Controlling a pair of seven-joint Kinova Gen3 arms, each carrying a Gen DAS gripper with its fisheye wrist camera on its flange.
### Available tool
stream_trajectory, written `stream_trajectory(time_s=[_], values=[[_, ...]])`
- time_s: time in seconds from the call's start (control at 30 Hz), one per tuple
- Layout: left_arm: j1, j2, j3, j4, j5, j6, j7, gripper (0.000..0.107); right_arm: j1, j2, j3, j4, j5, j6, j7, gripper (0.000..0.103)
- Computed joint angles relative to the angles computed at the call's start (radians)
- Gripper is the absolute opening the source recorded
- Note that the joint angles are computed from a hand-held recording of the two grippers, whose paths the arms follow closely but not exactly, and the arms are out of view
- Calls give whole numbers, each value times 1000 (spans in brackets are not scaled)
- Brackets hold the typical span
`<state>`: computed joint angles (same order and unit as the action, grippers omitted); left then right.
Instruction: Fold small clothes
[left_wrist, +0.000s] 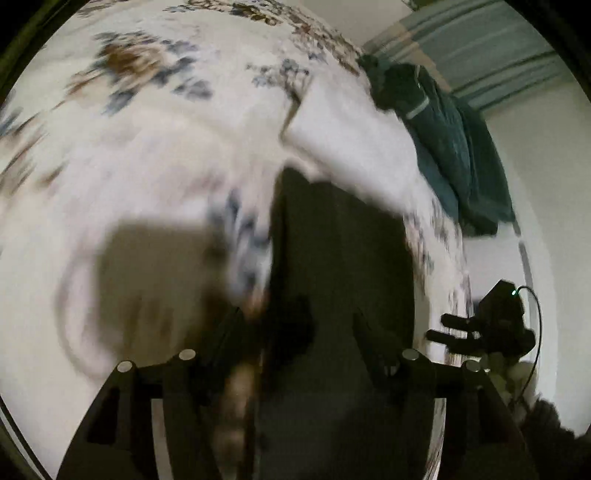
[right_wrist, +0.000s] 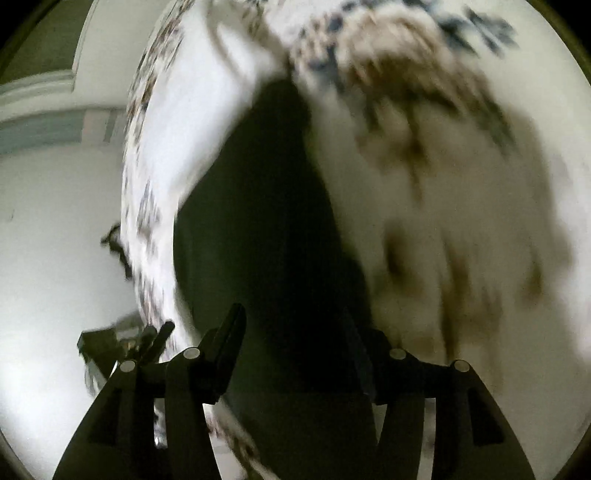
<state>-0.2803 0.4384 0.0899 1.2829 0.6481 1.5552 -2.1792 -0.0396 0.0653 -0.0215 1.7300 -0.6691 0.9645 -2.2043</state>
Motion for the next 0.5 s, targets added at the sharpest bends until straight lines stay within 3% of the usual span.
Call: stream_trajectory(time_s=[0.13,0.23,0.3,0.37,0.5], values=[[-74,-170,-75,185,-111,109,-115,59,-113,-131,-87,149,-46,-29,-144,61],[-97,-259,-211,324,-218,182,-198,59,-193,-220,-191,284,-116,-137,-265,61],[-117,-317,-276,417,-295,176,-262,59,-251,-253,-274,361,-187,-218,-336,61],[-183,-361,-287,503,-353,160,-315,59,-302,-270,-367,427,-268,-299,-397,61],[-226,-393,-321,614,-437,130,-383,59,-322,-225,-545,479,-423,-462,-377,61]])
